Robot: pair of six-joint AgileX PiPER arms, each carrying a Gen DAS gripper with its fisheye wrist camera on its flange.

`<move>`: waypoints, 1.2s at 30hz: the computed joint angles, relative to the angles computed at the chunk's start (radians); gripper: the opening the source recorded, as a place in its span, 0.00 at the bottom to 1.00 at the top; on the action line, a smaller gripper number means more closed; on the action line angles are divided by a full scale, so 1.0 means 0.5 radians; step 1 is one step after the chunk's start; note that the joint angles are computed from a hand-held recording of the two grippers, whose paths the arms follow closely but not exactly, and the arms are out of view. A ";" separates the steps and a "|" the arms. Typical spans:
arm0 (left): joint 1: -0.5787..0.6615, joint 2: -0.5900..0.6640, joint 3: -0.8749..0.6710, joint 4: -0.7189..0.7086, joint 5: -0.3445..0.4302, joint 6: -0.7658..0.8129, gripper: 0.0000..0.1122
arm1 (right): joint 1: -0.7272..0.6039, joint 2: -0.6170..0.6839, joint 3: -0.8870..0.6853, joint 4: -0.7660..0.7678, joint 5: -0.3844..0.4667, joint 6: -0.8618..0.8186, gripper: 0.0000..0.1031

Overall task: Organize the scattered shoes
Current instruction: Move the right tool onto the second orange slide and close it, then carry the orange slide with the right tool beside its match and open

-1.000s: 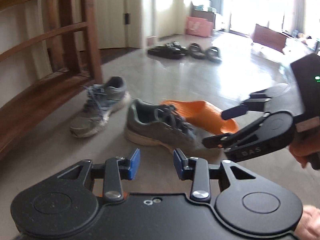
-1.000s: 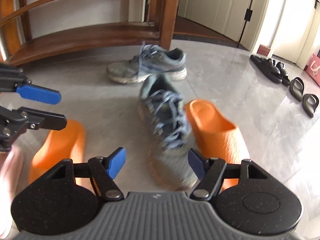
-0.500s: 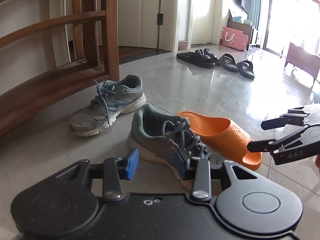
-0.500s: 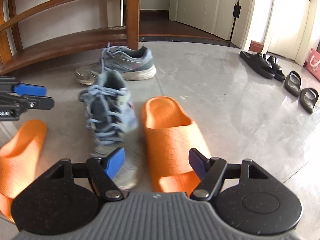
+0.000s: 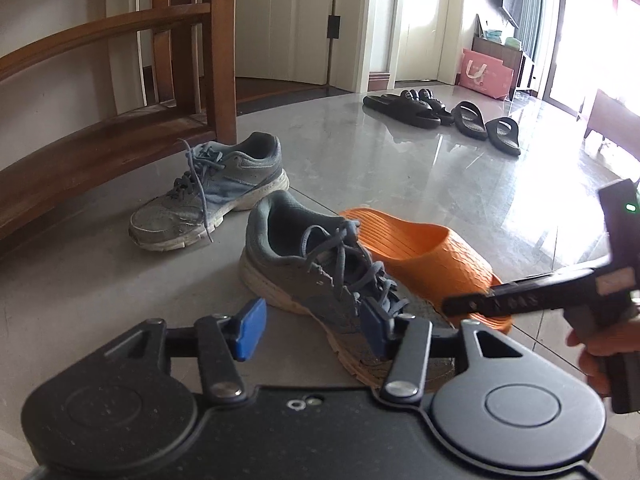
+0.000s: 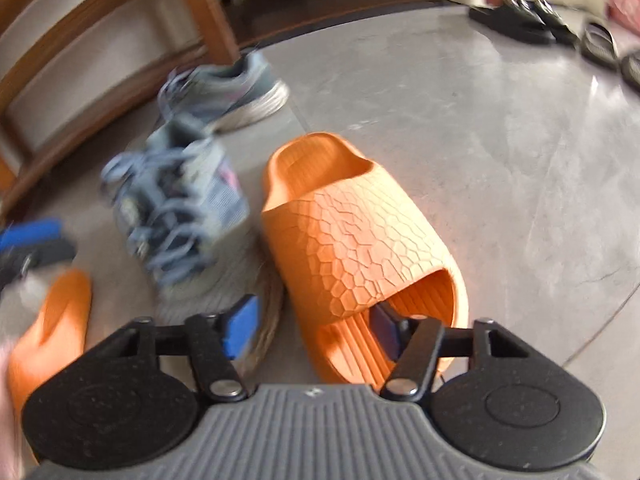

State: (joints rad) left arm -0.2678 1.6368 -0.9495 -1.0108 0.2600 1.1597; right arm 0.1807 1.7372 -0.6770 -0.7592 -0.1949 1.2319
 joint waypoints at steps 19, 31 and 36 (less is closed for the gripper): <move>0.237 -0.039 -0.209 -0.179 -0.056 -0.035 0.52 | 0.264 -0.847 0.617 0.868 -0.692 -0.790 0.14; 0.296 -0.138 -0.264 -0.392 -0.060 0.095 0.53 | 0.826 -1.499 0.832 0.698 -0.385 -0.526 0.15; 0.303 -0.201 -0.241 -0.143 -0.113 -0.130 0.54 | 1.371 -0.810 0.766 1.698 -0.743 -1.460 0.13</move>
State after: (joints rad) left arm -0.1161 1.5361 -1.0702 -1.0821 0.2035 1.0948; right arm 0.8663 1.3321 -0.2941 0.0897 -0.5664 0.5018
